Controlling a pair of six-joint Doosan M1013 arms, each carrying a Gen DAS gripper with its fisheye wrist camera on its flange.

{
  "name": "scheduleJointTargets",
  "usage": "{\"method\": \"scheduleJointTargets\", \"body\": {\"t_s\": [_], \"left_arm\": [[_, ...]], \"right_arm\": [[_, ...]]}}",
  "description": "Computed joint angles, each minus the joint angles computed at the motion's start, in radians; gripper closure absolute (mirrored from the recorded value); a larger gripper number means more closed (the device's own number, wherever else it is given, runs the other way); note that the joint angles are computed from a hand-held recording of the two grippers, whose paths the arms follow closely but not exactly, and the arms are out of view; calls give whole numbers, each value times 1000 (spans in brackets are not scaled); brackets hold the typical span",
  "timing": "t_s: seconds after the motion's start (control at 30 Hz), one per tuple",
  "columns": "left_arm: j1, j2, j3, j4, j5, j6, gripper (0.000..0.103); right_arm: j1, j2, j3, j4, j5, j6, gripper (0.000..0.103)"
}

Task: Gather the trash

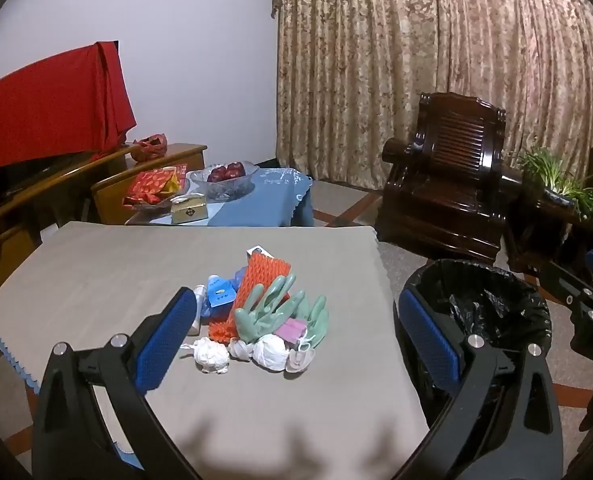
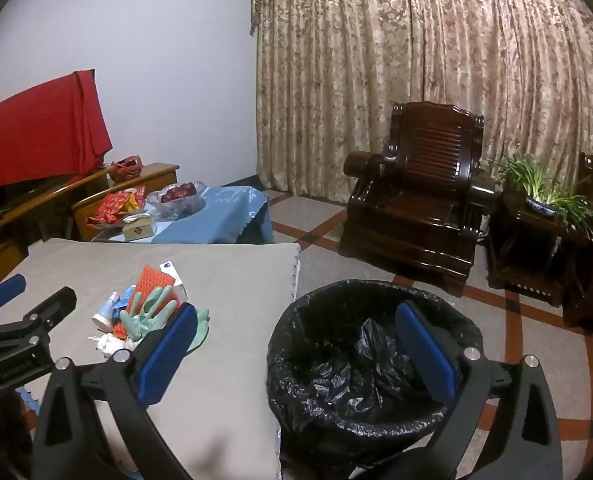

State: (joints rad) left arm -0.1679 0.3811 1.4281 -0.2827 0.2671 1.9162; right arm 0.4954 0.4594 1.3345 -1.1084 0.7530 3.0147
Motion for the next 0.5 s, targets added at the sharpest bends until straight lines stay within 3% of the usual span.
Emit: {"method": "scheduleJointTargets", "body": {"t_s": [0.5], "left_arm": [[0, 2, -4, 19, 11, -19, 5]], "right_arm": [[-2, 7, -9, 7, 5, -14, 6]]}}
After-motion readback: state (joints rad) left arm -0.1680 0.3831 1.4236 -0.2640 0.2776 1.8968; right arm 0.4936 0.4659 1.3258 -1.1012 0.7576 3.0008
